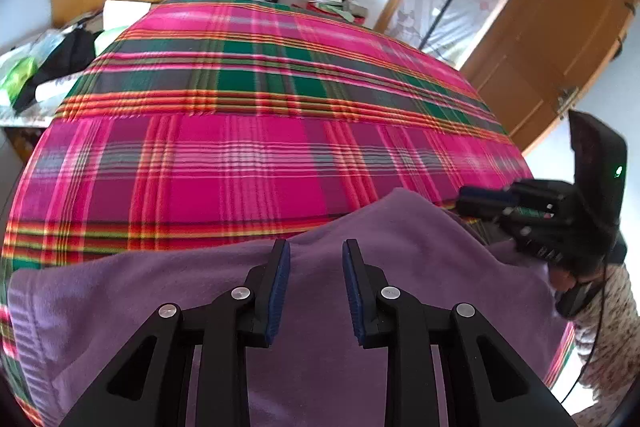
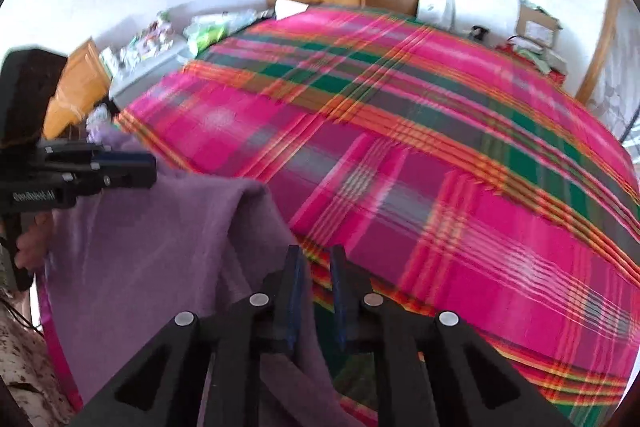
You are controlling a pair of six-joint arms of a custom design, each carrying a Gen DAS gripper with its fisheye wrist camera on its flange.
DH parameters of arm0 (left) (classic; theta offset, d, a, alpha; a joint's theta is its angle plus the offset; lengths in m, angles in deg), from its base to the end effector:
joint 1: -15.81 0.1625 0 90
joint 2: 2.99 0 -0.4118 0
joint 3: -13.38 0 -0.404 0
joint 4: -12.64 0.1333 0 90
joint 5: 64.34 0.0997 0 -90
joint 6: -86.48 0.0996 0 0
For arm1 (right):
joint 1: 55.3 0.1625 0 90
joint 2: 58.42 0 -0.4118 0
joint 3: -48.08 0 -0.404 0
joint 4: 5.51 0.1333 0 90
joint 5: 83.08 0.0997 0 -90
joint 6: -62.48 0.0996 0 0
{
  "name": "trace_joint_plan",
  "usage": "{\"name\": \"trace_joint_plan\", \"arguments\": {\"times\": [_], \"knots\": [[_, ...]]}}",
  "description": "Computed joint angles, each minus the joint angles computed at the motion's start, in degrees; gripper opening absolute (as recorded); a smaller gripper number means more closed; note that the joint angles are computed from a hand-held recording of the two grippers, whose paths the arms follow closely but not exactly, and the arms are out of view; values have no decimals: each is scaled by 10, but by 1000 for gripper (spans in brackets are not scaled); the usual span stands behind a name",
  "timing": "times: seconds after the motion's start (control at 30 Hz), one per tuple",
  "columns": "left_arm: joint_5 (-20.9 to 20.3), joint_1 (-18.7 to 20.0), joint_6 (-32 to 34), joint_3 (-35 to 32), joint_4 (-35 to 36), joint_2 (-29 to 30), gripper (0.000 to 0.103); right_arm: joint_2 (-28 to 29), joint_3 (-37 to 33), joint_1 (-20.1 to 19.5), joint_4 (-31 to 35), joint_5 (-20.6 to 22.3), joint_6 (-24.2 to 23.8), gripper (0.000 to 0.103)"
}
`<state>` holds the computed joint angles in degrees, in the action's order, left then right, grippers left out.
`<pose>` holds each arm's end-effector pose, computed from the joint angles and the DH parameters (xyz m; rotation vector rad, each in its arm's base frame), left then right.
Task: Fold clothes
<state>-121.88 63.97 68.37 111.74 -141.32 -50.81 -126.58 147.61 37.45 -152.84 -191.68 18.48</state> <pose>-0.2943 -0.6086 0.0971 0.4626 2.6496 -0.6649 0.1316 -0.6235 0.2932 0.9603 -2.4740 0.4191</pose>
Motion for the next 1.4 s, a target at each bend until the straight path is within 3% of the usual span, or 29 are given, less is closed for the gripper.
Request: {"name": "trace_joint_plan", "arguments": {"times": [0.17,0.3,0.43,0.53,0.7,0.8,0.83,1.07,1.13,1.2,1.3,1.4], "knots": [[-10,-4,36,-21,22,13,28,-51,16,-19,11,24,9,14],[-19,-8,67,-47,46,31,28,-95,38,-33,26,11,1,15],[-24,-12,90,-65,58,49,28,-126,48,-52,69,19,-9,26],[-25,-14,93,-78,70,61,28,-125,46,-58,83,23,-15,33],[-21,-13,86,-92,89,74,28,-113,37,-66,116,39,-25,33],[-22,-14,81,-97,90,78,28,-114,42,-68,119,52,-35,23],[-22,-14,81,-99,91,80,28,-116,43,-69,125,59,-36,5],[-19,-16,82,-115,94,93,28,-153,81,-73,73,94,-36,3],[-21,-15,74,-115,98,92,28,-173,97,-73,79,119,-44,3],[-18,-18,74,-111,93,89,28,-183,112,-68,86,111,-55,3],[-24,-23,83,-110,64,88,28,-190,121,-74,102,108,-46,3],[-44,-26,97,-129,64,97,28,-201,127,-91,111,133,-30,3]]}}
